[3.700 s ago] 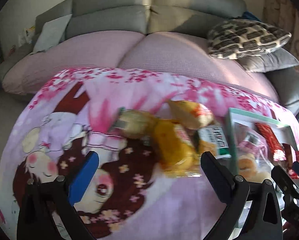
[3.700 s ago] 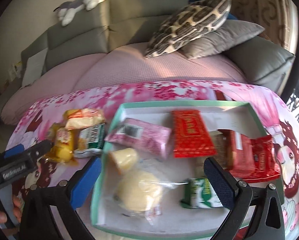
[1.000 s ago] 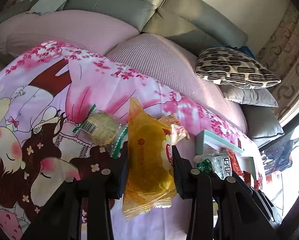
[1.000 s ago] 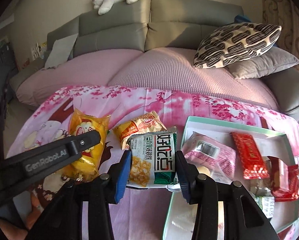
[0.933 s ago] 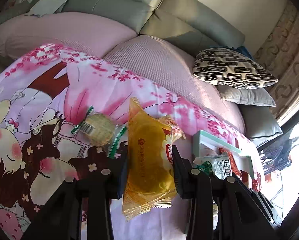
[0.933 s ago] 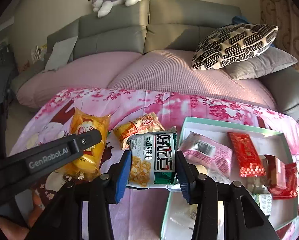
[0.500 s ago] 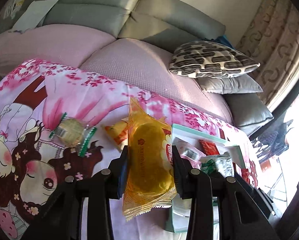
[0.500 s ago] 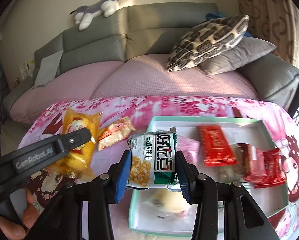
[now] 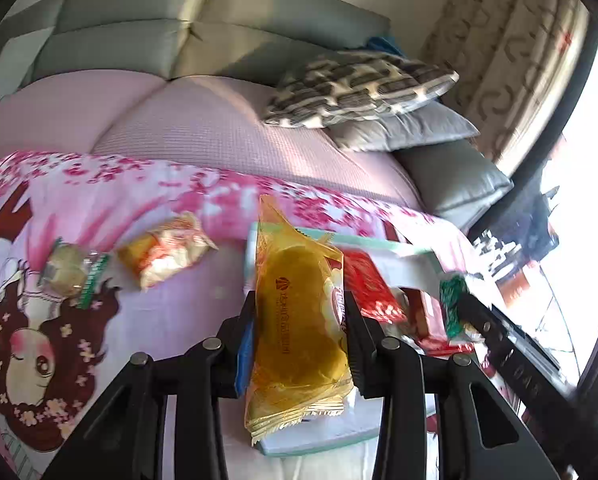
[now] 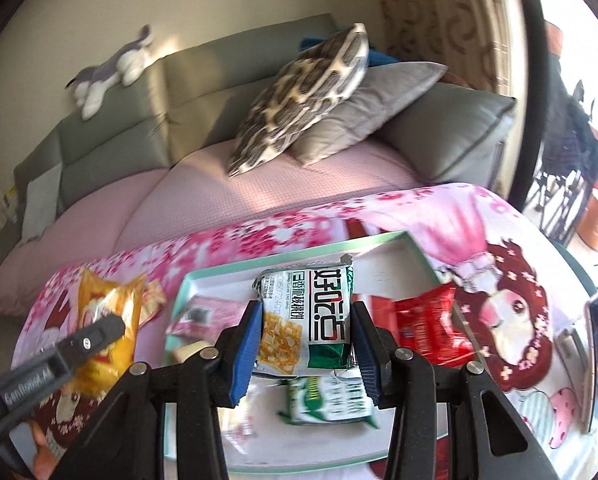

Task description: Organize snacks

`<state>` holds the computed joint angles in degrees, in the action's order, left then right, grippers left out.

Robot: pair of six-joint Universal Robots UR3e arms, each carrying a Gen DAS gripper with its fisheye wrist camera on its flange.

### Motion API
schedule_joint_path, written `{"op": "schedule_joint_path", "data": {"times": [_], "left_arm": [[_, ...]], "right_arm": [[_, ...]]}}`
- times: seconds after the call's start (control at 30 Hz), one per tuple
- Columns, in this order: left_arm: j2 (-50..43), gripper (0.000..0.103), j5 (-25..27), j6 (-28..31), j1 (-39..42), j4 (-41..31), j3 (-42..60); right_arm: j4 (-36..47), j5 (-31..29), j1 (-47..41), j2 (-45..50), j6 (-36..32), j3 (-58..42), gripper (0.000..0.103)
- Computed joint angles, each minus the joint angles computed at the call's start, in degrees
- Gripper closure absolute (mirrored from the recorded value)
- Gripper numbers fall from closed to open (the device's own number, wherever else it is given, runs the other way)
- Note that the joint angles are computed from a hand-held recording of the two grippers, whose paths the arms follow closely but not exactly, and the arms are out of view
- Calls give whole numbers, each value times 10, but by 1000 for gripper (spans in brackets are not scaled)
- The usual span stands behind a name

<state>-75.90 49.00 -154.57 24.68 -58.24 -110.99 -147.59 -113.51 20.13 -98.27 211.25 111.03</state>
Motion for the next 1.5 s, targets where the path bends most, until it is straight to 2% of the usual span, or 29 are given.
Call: {"op": "schedule_joint_path", "data": {"times": [0.4, 0.9, 1.5], "left_arm": [[-21, 63, 31, -34, -75, 63, -11], [-78, 63, 55, -82, -127, 161, -11], [-118, 63, 42, -92, -128, 208, -10]], "right_arm": [[-11, 43, -63, -70, -7, 64, 56], [-89, 80, -62, -9, -29, 81, 56], [-84, 100, -74, 18, -32, 80, 56]]}}
